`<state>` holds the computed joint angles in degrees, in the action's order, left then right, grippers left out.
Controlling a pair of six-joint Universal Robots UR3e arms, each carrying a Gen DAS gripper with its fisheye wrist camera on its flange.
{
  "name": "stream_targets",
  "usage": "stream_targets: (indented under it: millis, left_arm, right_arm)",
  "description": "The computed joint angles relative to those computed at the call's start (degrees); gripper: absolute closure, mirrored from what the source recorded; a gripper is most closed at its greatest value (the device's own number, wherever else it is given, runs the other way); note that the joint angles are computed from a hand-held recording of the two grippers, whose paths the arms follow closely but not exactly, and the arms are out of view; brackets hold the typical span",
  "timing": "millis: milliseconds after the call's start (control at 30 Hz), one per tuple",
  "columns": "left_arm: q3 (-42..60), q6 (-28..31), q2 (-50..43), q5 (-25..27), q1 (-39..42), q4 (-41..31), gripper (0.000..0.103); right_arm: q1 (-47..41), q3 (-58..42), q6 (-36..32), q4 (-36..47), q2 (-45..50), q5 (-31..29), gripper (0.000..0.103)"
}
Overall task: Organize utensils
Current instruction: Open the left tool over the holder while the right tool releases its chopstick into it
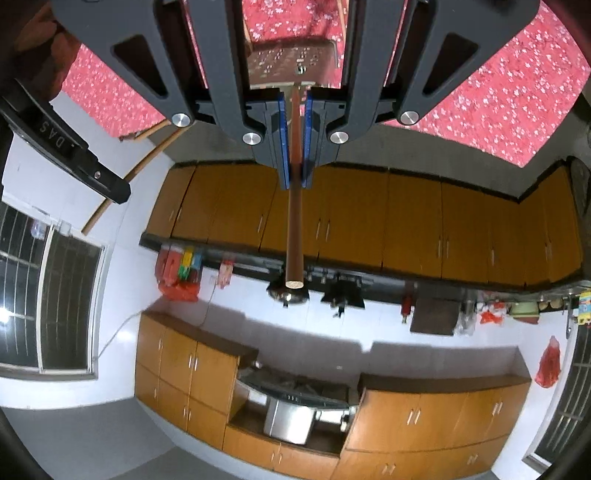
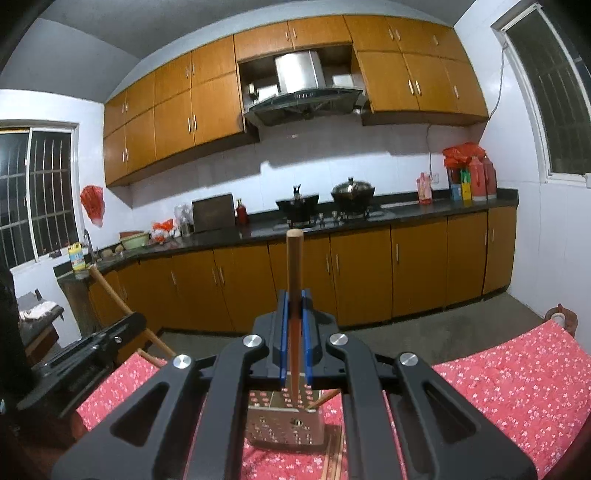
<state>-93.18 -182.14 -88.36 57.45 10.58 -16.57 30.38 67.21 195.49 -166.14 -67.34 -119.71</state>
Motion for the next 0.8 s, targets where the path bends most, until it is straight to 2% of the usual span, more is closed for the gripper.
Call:
stream_targets:
  millis: [133, 200, 233, 467, 600, 667, 733, 800]
  left_arm:
    - [-0.8, 0.1, 0.8, -2.7, 1.6, -1.2, 0.091]
    - [-1.4, -0.3, 1.6, -3.2, 2.4, -0.8, 0.069]
    - [-1.9, -0.8, 2.2, -3.8, 3.1, -0.3, 0.067]
    - [-2.9, -2.3, 5.2, -7.0, 6.0, -0.8, 0.066]
    - [-7.1, -2.2, 11.1, -12.6, 11.4, -1.7, 0.066]
    - [-11.1, -0.5, 15.5, -16.5, 15.5, -3.0, 0.066]
    - [-16.8, 4.7, 21.7, -20.5, 20.7, -7.3, 0.066]
    - [-20.3, 9.8, 25.1, -20.8, 22.7, -11.7, 0.066]
  right_arm:
    - [-0.9, 1.6, 1.9, -0.1, -0.9, 1.4, 0.084]
    - [-0.7, 2.5, 2.2, -0.5, -1.4, 1.2, 0.083]
    - [-0.6, 2.8, 2.4, -0.7, -1.7, 1.1, 0.083]
    - [1.4, 6.0, 0.9, -3.6, -4.1, -1.0, 0.083]
    - [3.3, 14.7, -0.1, -7.9, -9.3, -2.4, 0.083]
    - [4.3, 20.0, 0.0, -9.3, -12.0, -3.8, 0.083]
    - [4.8, 25.9, 1.4, -9.6, -14.5, -4.8, 0.082]
    - [4.5, 31.1, 4.3, -7.6, -16.4, -5.0, 0.082]
